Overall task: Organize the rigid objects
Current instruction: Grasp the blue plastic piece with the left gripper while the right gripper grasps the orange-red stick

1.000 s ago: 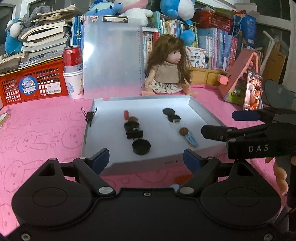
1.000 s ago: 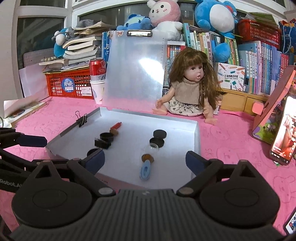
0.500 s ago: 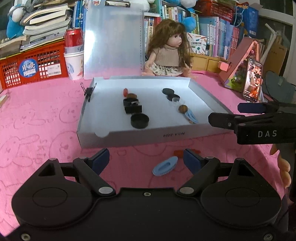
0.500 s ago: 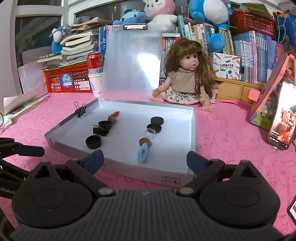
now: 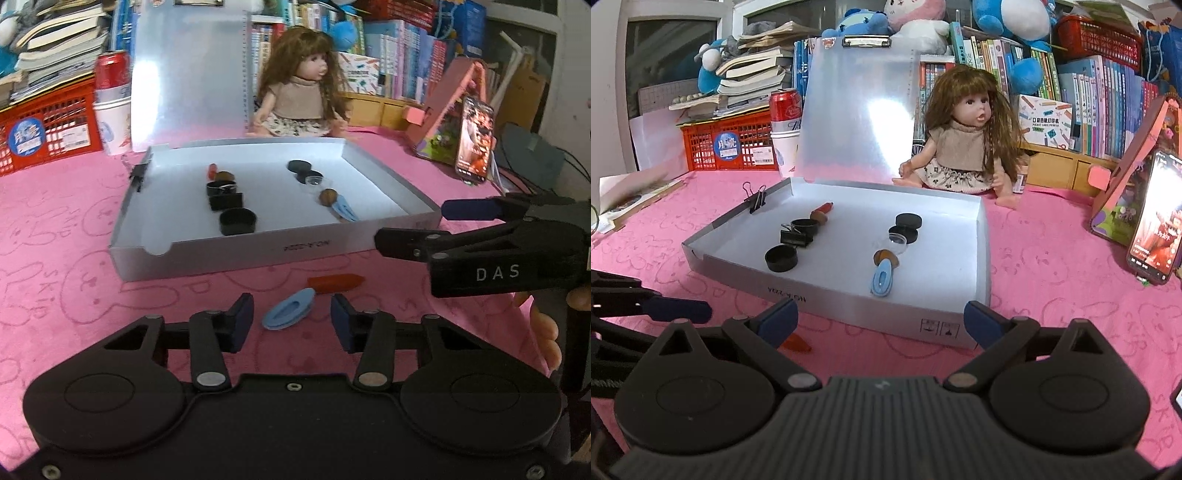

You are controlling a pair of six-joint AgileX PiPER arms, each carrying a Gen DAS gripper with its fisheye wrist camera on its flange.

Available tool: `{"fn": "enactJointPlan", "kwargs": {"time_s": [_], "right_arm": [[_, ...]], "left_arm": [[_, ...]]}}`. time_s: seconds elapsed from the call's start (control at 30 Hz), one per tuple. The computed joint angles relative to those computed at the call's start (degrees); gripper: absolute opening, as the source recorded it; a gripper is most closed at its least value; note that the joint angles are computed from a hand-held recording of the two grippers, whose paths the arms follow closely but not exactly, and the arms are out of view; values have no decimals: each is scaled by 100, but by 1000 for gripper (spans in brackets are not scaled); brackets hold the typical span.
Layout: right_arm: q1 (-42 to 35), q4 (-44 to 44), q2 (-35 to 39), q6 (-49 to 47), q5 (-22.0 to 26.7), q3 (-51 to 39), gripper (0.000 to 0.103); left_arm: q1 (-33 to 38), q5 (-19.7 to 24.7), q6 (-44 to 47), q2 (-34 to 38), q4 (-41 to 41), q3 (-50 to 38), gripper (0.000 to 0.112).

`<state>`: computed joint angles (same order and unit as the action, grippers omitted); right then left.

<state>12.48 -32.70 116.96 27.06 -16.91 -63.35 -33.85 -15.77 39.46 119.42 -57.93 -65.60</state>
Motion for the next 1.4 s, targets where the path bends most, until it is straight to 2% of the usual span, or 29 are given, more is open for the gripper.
{"fn": "enactJointPlan", "kwargs": {"time_s": [0.07, 0.27, 0.37, 0.47, 0.53, 0.67, 0.73, 0.93, 1.2, 1.37, 1.4], "right_arm": [[2, -48, 12, 65, -2, 8, 100], [9, -493, 64, 476, 15, -10, 100], [11, -1266, 115, 1166, -11, -53, 99], [65, -2081, 158, 1775, -35, -106, 91], [128, -2405, 201, 1942, -53, -150, 81], [266, -2875, 324, 2269, -59, -318, 69], [293, -3189, 405, 2592, -99, -449, 48], [336, -3360, 389, 2660, 114, -513, 28], [189, -3110, 122, 2047, 255, -166, 25], [167, -2045, 75, 1236, 708, -180, 28], [159, -1987, 59, 1323, 817, -204, 32]], "left_arm": [[-4, 92, 367, 88, -372, -130, 21], [19, 75, 394, -12, -351, 23, 20], [55, 28, 506, -150, -370, 228, 20], [113, 8, 581, -296, -362, 441, 20], [151, -8, 568, -383, -297, 575, 20], [196, -48, 493, -499, -179, 754, 21], [184, -130, 426, -523, -118, 830, 21], [229, -310, 381, -541, -144, 935, 29], [330, -453, 415, -519, -288, 973, 36], [323, -537, 532, -507, -502, 956, 38], [320, -530, 454, -527, -448, 970, 39]]}}
